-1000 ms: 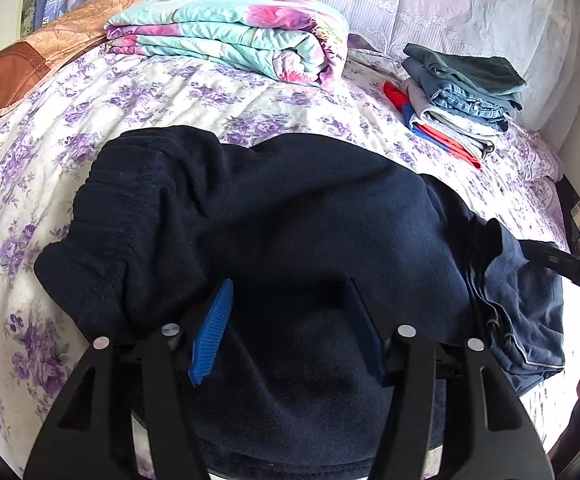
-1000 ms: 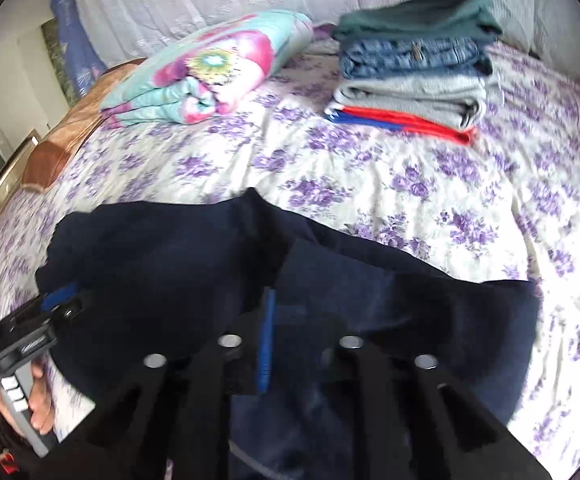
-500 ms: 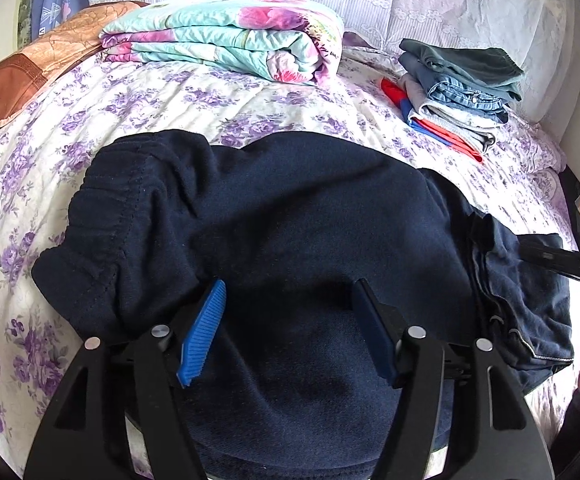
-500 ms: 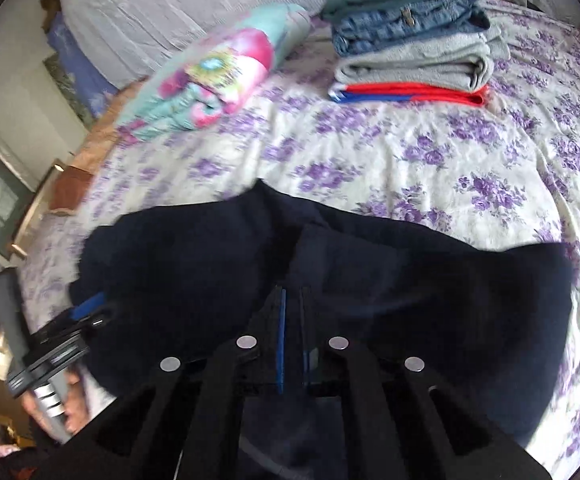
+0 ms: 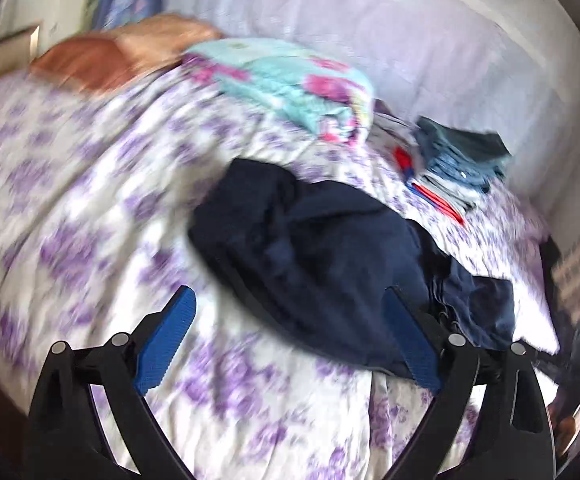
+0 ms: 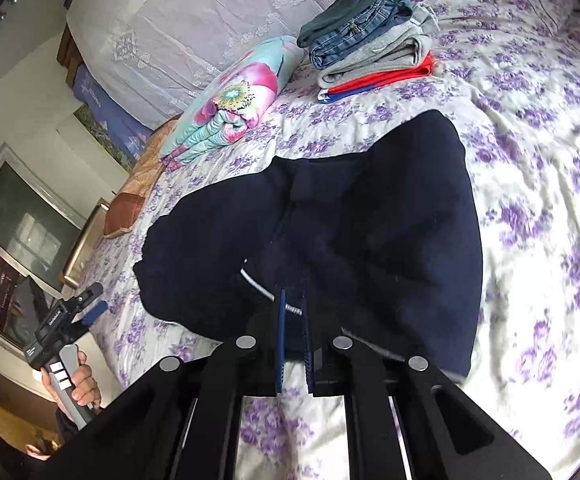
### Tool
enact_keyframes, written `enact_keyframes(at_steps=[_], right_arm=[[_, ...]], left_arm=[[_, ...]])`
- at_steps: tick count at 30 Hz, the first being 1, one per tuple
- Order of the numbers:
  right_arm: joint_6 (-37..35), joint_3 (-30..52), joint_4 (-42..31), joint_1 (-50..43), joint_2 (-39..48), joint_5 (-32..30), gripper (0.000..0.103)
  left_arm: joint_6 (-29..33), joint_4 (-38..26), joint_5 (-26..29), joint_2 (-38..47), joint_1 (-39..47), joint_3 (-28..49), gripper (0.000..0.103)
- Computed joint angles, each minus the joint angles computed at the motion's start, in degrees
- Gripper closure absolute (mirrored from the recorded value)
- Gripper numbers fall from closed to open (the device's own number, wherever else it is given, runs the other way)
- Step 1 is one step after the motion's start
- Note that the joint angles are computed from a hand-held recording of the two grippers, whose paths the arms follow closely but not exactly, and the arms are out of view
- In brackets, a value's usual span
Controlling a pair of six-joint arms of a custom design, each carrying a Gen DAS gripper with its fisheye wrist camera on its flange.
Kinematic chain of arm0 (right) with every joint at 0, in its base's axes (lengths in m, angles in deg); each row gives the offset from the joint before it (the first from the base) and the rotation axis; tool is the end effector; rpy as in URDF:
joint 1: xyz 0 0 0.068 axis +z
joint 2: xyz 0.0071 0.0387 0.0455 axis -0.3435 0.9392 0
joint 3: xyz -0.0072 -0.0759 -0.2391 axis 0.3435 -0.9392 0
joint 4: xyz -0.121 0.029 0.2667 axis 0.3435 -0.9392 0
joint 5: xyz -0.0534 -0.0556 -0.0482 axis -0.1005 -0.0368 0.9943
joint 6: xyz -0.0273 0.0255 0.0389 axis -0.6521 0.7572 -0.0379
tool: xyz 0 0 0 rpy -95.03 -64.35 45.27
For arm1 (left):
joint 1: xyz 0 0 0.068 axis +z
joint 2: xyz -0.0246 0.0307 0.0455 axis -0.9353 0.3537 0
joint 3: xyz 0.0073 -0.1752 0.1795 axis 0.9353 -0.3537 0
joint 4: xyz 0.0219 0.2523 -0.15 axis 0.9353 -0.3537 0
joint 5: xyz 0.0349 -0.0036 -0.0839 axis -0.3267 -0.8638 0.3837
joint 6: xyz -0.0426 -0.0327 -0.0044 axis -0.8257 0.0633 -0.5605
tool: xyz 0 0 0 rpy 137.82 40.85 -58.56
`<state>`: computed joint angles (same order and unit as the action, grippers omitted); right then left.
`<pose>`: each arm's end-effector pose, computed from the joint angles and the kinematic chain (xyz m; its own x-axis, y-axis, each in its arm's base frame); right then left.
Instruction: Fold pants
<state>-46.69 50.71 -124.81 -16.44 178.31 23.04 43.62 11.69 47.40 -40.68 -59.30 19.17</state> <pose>0.3577 0.0486 0.1826 -0.7923 -0.2344 -0.5633 -0.5643 0.6326 0.5304 0.1131 0.0231 0.2081 -0.3802 -0.6634 -0.6445 -0.5754 0.7152 -0.3967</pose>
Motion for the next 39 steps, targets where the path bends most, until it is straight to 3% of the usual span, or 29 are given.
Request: enact_keyframes(at_steps=[3,5,7,10,15,16,17,19,24,28,32,39], right_arm=[[-1.83,-2.63,-0.39,-1.51,-2.1,-2.32,0.093],[-3.22,-4.6,-0.53,-2.8,-4.01,-3.74,0.093],[-4.37,-6.46,-0.94,-4.32,-6.04,-4.69,0.093],[-5.45,-8.28,-1.64,-6.58,-8.07,-5.68,0.093],[-5.49,-9.84,-1.84,-8.73,-9.63,-5.87,0.093],[-5.43,-10.14,-1.8,-8.77,-9.9,-5.63,0.093],[-5.27,-10.54,-1.58,-8.69,-10.17,-5.34,0.093],[-4.49,-11.31,-0.88,-8.28,-10.51,-4.49,0.093],[-1.55,-10.34,0.48,-3.8,-7.87,0.37,0.093],[-2.29,-4.18,-2.58,3.4,-3.46,3.42,0.093],[-0.8,6.49,-2.89,13.45,3.6,8.82,0.093],[5.89,35.85,-7.74,25.03,28.3,16.65,0.094]], left_arm=[[-1.08,-0.02,7.63,1.02,6.64,-1.87,0.012],[-1.76,3.34,16.53,3.32,11.55,-4.44,0.012],[-3.94,10.15,21.79,8.49,12.78,-6.78,0.012],[-6.28,21.55,21.74,20.72,11.17,-6.57,0.011],[-5.11,37.93,23.88,46.22,13.88,2.04,0.005],[-4.51,38.99,25.09,49.68,14.85,3.6,0.007],[-4.11,39.39,25.14,52.13,15.19,5.1,0.029],[-0.76,38.68,23.46,52.73,14.7,6.23,0.081],[-1.24,45.02,26.72,47.19,17.35,-0.16,0.084],[-1.07,46.18,30.01,42.71,19.6,-3.0,0.084],[-0.62,45.73,28.73,38.8,18.67,-4.35,0.085],[-0.34,46.16,29.71,36.79,19.45,-5.5,0.085]])
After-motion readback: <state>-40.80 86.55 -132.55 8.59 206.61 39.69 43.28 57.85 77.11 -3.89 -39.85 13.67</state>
